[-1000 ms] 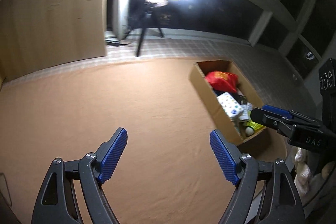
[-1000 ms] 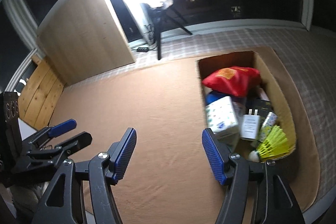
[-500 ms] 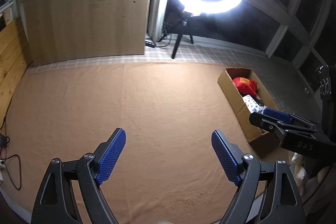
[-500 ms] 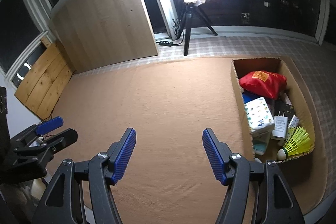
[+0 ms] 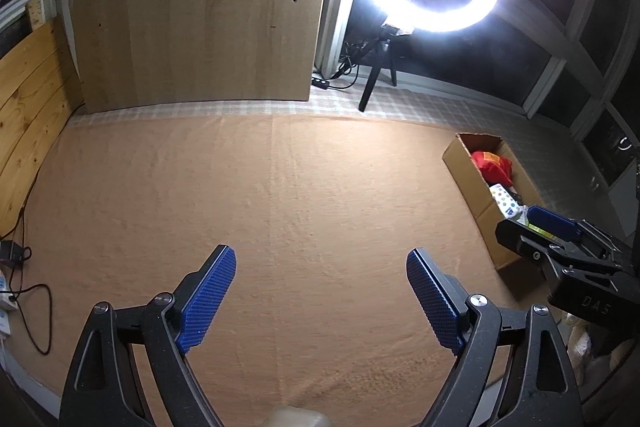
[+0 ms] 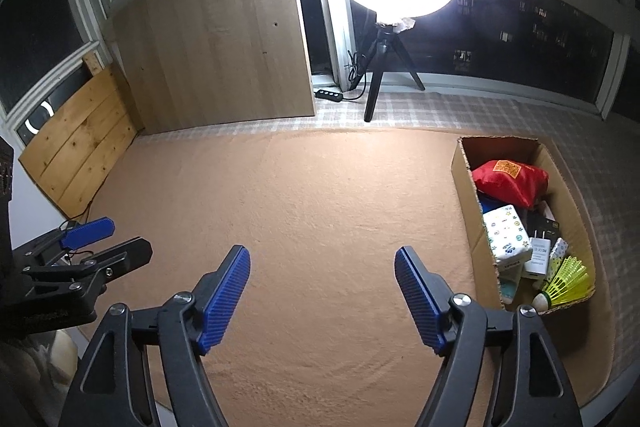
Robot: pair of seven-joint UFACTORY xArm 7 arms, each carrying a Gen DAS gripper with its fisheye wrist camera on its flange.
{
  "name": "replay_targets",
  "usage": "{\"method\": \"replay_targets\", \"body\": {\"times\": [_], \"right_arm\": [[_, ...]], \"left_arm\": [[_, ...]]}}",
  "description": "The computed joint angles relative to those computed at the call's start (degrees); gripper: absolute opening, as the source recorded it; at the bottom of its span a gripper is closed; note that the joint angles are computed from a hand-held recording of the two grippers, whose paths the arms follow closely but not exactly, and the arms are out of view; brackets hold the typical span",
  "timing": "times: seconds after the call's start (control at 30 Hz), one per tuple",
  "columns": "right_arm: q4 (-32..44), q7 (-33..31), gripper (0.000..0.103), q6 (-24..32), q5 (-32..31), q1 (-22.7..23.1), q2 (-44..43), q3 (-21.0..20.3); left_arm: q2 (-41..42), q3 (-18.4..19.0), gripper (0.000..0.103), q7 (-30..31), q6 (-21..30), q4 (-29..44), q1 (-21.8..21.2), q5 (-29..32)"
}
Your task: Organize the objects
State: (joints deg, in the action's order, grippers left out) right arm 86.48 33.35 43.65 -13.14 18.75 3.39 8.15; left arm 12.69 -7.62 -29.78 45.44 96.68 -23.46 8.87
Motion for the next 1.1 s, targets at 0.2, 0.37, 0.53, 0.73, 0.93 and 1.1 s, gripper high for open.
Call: {"method": "replay_targets", "body": {"times": [0.2, 0.37, 0.53, 0.73, 0.93, 1.1], "right_arm": [[0.76, 2.28, 0.072, -0.08, -1.23, 0.69, 0.8, 0.12], [1.69, 2.97, 0.072, 0.69, -2.55, 1.38, 1.55, 0.12], [2.41, 2.95, 0.072, 1.5, -2.89, 1.89, 2.3, 0.04], [2.95, 3.45, 0.072, 2.11, -3.64, 2.26, 2.81, -0.27], [2.72, 3.6, 0.072, 2.06, -3.54, 1.97, 2.81, -0.52], [3.21, 3.37, 0.072, 2.2, -3.42, 1.88, 3.28, -0.59]], "left_arm": [[-1.21, 0.02, 0.09, 1.38, 0.03, -1.3, 0.42, 0.15], [-1.61, -0.02, 0.09, 1.32, -0.65, -2.09, 0.81, -0.04], [-1.5, -0.11, 0.09, 1.47, -0.75, -2.26, 1.07, -0.53], [-0.65, -0.07, 0.09, 1.66, -0.53, -1.7, 1.07, -0.92], [0.31, 0.08, 0.09, 1.81, -0.05, -0.94, 0.91, -0.95], [0.93, 0.3, 0.09, 1.87, 0.36, -0.38, 0.78, -0.81]]}}
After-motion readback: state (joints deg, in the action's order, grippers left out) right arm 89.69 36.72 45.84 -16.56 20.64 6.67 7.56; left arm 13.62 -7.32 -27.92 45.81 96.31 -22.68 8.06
